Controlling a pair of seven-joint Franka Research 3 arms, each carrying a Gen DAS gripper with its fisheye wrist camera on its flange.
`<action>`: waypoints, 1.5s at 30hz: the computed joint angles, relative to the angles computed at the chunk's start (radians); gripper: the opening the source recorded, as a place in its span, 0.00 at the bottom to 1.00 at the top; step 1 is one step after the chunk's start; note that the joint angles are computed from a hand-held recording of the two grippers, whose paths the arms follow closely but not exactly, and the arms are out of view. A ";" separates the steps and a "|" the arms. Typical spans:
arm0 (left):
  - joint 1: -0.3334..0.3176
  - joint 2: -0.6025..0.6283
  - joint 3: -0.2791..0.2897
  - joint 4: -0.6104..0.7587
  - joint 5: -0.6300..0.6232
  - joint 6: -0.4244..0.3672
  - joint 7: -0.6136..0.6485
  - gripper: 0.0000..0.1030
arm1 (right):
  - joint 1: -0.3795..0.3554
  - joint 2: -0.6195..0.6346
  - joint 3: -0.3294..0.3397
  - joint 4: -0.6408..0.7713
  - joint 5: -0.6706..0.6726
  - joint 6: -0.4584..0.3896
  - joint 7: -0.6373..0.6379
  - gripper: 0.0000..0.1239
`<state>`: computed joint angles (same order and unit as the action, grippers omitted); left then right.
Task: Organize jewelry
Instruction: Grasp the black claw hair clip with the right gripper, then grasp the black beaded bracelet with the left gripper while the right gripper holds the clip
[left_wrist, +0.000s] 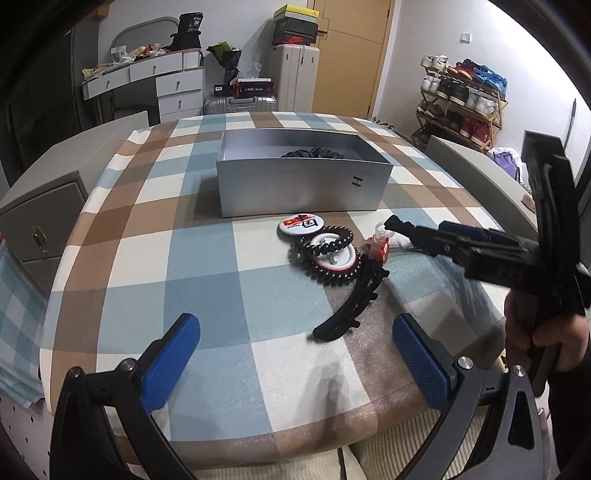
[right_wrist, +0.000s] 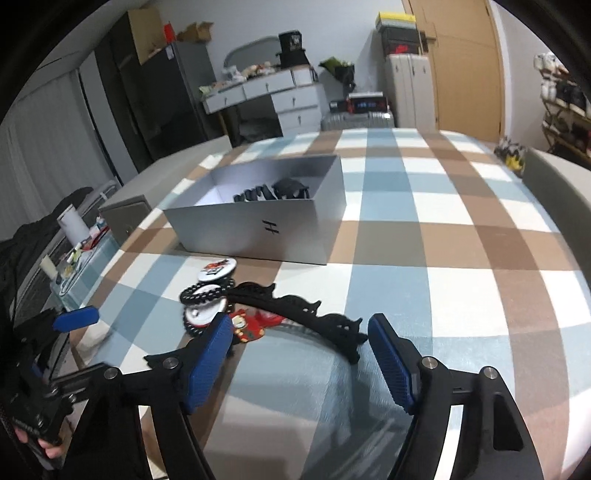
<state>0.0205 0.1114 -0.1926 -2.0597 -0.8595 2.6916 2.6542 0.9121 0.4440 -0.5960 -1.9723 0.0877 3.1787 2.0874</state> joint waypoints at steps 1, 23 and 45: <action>0.000 -0.001 0.000 -0.001 0.003 0.001 -0.001 0.99 | -0.003 0.003 0.000 0.004 -0.001 -0.002 -0.003 0.61; 0.004 0.017 -0.006 0.016 0.121 0.014 -0.106 0.99 | -0.192 -0.054 0.217 -0.064 0.038 0.116 -0.092 0.19; 0.028 0.250 -0.063 0.366 0.351 -0.281 -0.383 0.99 | -0.262 -0.166 0.388 -0.252 0.298 0.378 -0.276 0.19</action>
